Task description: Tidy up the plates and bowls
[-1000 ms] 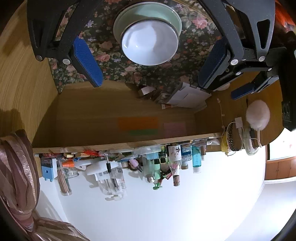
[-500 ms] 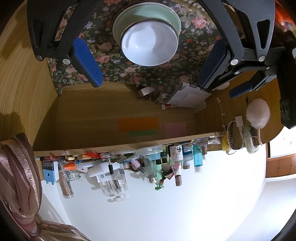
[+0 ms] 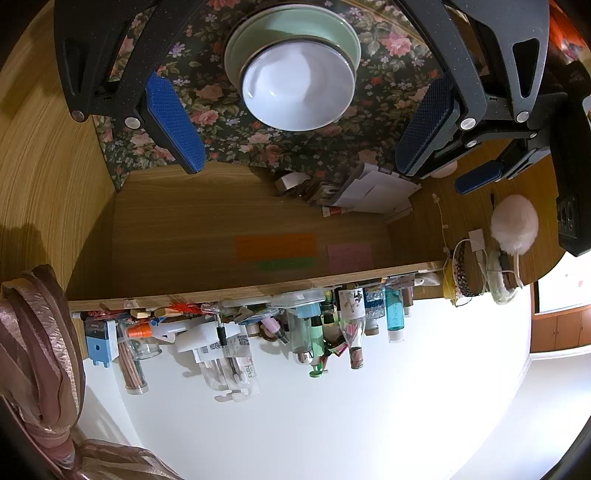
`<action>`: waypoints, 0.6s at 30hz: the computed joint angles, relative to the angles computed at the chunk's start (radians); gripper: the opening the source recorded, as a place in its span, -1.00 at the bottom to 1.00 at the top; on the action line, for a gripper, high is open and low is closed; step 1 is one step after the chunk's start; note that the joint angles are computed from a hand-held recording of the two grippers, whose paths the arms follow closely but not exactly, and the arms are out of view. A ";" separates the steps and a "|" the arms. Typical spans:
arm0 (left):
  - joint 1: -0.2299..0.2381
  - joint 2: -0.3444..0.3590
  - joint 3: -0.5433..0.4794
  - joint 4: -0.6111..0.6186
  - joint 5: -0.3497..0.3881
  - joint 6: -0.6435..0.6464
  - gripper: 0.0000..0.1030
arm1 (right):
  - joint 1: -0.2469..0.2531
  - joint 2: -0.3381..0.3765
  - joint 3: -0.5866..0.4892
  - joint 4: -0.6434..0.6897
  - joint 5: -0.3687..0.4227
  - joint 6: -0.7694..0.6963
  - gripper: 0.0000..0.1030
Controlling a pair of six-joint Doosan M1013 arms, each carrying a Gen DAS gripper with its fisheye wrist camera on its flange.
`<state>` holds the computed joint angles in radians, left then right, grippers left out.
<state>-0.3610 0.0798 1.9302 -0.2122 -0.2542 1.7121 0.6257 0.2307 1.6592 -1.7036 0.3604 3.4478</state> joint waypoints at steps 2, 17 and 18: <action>0.001 0.000 -0.001 0.009 0.001 -0.009 0.94 | 0.000 0.000 0.000 -0.001 -0.001 0.001 1.00; 0.003 -0.001 -0.003 0.060 0.006 -0.062 0.94 | 0.006 0.001 -0.005 0.004 0.013 -0.002 1.00; 0.003 0.000 -0.003 0.060 0.006 -0.063 0.94 | 0.006 0.000 -0.004 0.002 0.012 0.001 1.00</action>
<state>-0.3578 0.0794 1.9275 -0.1518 -0.2482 1.6496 0.6317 0.2311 1.6556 -1.7016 0.3726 3.4483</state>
